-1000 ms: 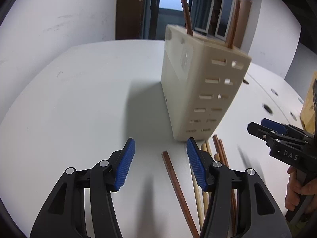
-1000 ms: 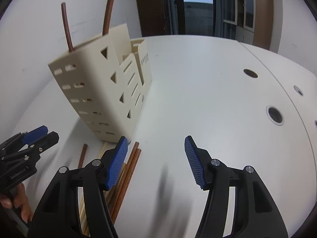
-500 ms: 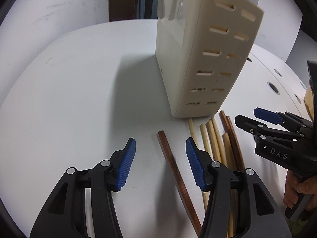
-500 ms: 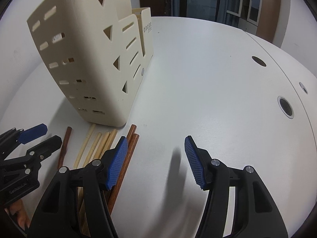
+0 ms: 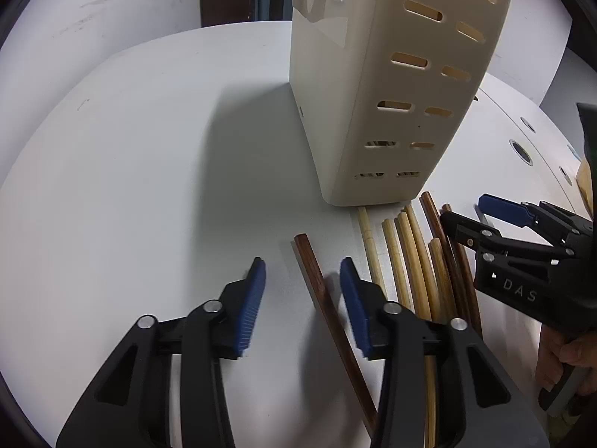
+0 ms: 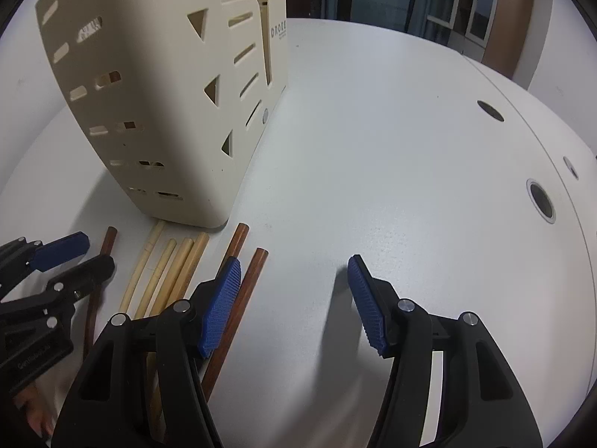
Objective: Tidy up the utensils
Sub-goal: 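Close the left tool on a dark brown chopstick while the right tool grasps another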
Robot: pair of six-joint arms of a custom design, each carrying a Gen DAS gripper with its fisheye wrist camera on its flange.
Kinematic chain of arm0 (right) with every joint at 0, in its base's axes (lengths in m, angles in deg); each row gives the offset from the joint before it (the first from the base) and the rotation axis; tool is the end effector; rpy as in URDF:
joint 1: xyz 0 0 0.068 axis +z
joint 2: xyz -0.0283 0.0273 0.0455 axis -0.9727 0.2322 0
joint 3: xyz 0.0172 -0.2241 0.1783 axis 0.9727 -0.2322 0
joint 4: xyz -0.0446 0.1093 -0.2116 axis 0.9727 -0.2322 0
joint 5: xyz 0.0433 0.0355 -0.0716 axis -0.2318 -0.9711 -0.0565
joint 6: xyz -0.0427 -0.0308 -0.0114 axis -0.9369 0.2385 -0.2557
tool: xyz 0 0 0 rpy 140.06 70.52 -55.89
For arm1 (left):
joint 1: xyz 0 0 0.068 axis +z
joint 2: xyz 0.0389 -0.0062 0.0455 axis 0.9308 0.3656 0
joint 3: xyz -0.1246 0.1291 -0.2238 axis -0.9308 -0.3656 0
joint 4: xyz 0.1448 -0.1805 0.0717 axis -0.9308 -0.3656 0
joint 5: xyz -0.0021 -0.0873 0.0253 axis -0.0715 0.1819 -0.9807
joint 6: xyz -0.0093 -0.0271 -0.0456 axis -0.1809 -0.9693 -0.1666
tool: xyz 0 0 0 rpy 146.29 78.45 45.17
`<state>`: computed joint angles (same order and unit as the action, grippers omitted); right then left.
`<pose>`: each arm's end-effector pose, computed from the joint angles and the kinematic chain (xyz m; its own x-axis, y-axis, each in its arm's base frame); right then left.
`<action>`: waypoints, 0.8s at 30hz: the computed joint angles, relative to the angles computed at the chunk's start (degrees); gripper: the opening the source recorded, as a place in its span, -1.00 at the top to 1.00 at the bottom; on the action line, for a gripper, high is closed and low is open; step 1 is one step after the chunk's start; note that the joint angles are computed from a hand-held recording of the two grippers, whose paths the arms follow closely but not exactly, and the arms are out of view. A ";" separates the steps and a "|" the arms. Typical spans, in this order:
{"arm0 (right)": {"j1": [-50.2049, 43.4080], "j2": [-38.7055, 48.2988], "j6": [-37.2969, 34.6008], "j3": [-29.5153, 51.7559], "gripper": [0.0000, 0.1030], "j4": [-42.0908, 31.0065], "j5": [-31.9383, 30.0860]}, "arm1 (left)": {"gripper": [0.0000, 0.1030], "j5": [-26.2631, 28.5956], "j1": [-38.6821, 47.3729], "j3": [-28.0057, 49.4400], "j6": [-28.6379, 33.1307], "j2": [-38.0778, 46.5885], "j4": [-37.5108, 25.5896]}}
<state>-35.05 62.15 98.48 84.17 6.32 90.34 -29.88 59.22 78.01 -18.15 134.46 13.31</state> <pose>0.2328 0.1937 0.1335 -0.8036 -0.1745 -0.5690 -0.2226 0.9748 0.0154 0.2189 -0.0369 0.1550 -0.8162 0.0330 -0.5768 0.0976 0.9919 -0.0813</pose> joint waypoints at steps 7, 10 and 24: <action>1.23 -1.72 0.76 -1.06 -0.05 -1.25 -0.16 | 0.60 1.18 2.32 1.09 2.27 0.52 -1.11; 1.55 -2.11 0.41 -1.11 0.15 -1.44 -0.82 | 0.77 -0.07 0.68 2.18 1.05 2.08 -0.81; -0.58 -3.54 0.34 -2.65 0.86 0.87 -5.02 | 0.86 2.94 2.35 3.59 1.20 -0.73 -4.74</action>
